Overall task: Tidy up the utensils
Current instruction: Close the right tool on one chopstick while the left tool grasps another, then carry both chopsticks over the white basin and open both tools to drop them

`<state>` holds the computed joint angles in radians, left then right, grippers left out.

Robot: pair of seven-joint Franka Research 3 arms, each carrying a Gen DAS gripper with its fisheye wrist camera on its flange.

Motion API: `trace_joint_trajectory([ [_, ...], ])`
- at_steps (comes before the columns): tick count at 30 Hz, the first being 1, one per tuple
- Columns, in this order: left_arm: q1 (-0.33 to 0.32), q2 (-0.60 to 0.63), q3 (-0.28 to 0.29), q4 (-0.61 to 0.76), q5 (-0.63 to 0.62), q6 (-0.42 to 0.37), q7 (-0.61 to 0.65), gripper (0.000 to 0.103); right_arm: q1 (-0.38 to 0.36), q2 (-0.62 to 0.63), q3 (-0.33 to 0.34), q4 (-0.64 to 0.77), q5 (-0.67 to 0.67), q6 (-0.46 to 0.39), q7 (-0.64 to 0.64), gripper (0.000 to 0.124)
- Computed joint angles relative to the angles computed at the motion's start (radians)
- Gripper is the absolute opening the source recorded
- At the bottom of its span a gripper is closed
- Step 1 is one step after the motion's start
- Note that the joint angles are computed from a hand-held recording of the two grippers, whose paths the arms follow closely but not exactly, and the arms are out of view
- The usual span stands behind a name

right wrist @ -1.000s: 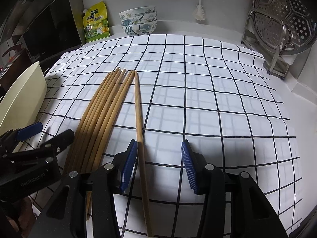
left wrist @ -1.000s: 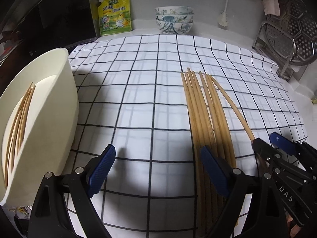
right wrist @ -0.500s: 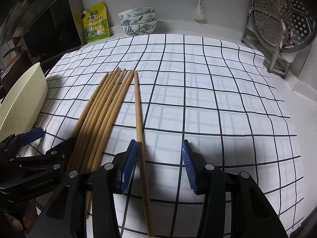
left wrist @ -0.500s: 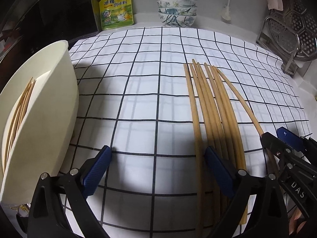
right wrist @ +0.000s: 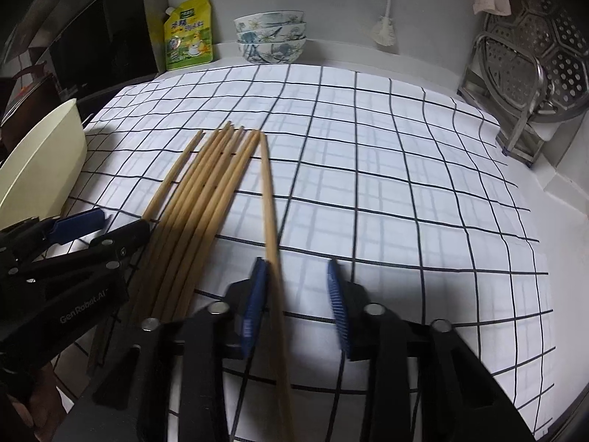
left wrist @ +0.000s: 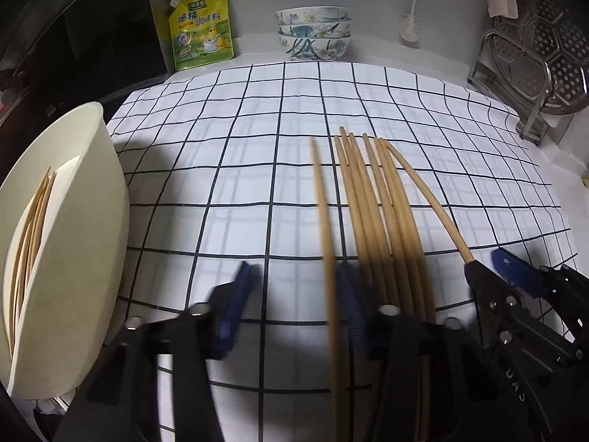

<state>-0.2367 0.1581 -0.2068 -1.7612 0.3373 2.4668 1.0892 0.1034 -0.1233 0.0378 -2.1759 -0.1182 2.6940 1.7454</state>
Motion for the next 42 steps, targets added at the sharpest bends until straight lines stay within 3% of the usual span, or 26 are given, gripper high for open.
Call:
trace_joint_trajectory([
  [2,0.007,-0.004,-0.006,-0.004,-0.037,0.002,0.027,0.009,0.005,-0.001,0.000,0.000,0.010,-0.001,-0.016,0.007],
  [3,0.007,-0.006,-0.006,-0.004,-0.040,-0.003,0.030,0.008,0.008,0.000,-0.004,0.000,0.028,0.002,-0.029,0.006],
  [7,0.017,-0.027,-0.009,-0.025,-0.088,0.002,0.059,0.007,0.030,-0.018,-0.034,-0.020,0.215,0.015,-0.126,0.006],
  [12,0.025,-0.080,-0.006,-0.068,-0.109,0.031,0.082,0.007,0.036,-0.057,-0.036,-0.044,0.330,0.030,-0.175,0.006],
  [22,0.035,-0.171,-0.001,-0.122,-0.179,0.074,0.179,0.007,0.061,-0.094,-0.022,-0.027,0.414,0.063,-0.229,0.006],
  [29,0.049,-0.246,0.023,-0.170,-0.272,0.115,0.257,0.007,0.056,-0.086,0.001,0.014,0.386,0.074,-0.174,0.006],
  [33,0.059,-0.290,0.045,-0.195,-0.314,0.125,0.296,0.007,0.089,-0.093,-0.004,0.025,0.433,0.080,-0.187,0.006],
  [42,0.105,-0.355,0.102,-0.223,-0.360,0.155,0.316,0.007,0.155,0.010,0.018,0.179,0.494,0.034,-0.273,0.006],
])
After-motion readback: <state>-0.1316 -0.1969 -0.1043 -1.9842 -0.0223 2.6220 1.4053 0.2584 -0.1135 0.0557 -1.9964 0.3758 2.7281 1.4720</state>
